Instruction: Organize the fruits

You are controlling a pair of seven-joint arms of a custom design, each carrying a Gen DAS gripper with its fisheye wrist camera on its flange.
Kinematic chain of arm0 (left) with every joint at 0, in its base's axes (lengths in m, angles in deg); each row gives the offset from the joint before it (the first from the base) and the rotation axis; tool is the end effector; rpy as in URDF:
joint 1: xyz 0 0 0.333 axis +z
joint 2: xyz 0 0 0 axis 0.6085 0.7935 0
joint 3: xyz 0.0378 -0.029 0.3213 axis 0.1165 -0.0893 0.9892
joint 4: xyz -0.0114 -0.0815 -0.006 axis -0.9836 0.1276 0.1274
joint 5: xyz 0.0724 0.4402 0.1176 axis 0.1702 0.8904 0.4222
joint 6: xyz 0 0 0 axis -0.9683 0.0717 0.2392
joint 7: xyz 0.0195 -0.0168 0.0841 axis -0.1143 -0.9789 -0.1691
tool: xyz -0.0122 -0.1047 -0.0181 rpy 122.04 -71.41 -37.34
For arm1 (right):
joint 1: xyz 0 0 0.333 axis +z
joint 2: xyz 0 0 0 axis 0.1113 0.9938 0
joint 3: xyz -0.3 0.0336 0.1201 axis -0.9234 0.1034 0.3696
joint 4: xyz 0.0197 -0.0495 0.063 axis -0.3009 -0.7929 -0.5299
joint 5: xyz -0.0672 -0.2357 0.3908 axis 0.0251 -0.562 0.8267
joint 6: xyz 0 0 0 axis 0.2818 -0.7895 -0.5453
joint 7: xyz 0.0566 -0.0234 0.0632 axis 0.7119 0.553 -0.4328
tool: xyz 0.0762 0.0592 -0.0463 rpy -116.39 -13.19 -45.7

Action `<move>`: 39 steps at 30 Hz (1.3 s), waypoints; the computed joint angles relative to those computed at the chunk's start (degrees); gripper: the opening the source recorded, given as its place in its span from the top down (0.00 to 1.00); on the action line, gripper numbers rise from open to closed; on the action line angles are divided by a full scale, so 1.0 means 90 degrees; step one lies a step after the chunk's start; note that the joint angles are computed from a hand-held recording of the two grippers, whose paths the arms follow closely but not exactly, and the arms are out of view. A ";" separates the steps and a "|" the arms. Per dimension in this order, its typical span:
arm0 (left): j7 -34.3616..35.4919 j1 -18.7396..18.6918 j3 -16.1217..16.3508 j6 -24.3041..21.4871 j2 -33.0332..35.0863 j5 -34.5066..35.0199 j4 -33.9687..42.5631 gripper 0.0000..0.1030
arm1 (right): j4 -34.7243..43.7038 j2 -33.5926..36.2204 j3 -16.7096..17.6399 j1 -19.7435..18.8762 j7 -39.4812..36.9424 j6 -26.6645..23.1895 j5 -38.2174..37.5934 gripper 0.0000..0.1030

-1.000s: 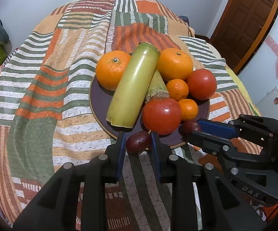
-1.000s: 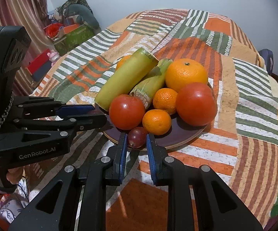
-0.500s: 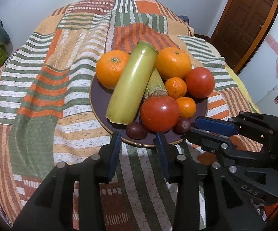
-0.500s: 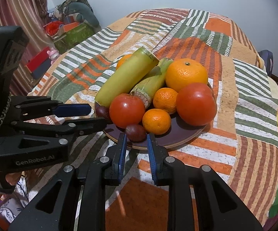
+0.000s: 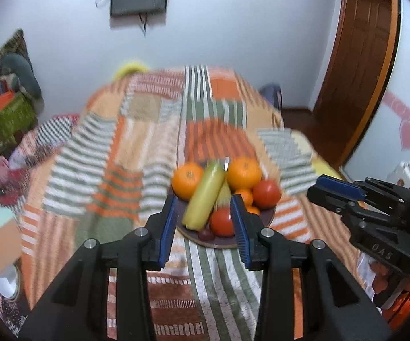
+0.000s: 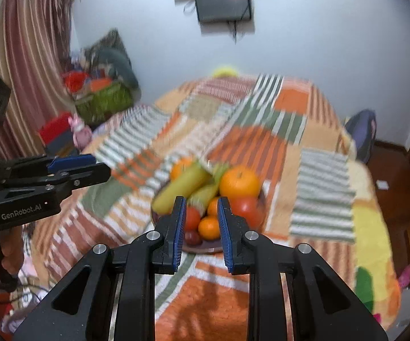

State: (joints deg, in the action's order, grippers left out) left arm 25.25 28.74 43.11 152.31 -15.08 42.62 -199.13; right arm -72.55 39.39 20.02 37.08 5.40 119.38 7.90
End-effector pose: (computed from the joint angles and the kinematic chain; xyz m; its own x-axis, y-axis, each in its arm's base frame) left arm 0.5126 -0.3053 0.4456 -0.1298 -0.9873 0.0917 -0.6552 0.0159 -0.7553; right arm 0.4750 0.0887 0.4633 0.4478 -0.8840 -0.1342 -0.6012 -0.1866 -0.7770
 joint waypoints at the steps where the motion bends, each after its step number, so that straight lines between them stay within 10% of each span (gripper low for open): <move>1: -0.0345 0.0079 -0.0067 0.0011 -0.0159 0.0357 -0.0031 0.64 | -0.0050 -0.0182 0.0000 0.0023 -0.0031 0.0115 0.0054 0.80; 12: -0.3176 0.0915 -0.0999 0.0157 -0.1784 0.2889 -0.0392 0.58 | -0.0770 -0.1806 -0.0334 0.0885 0.0228 0.1624 -0.0322 0.74; 19: -0.4266 0.0826 -0.1162 -0.0179 -0.2400 0.3891 -0.0566 0.35 | -0.1121 -0.2149 -0.0270 0.1065 0.0730 0.2454 -0.0773 0.43; 28: -0.4779 0.0245 -0.0992 -0.0898 -0.2775 0.4367 -0.0822 0.01 | -0.1329 -0.2084 0.0117 0.0711 0.1470 0.3070 -0.1333 0.18; 39: -0.4917 -0.0025 -0.0750 -0.0995 -0.2880 0.4342 -0.0978 0.00 | -0.1620 -0.2169 0.0549 0.0115 0.2315 0.3298 -0.2009 0.01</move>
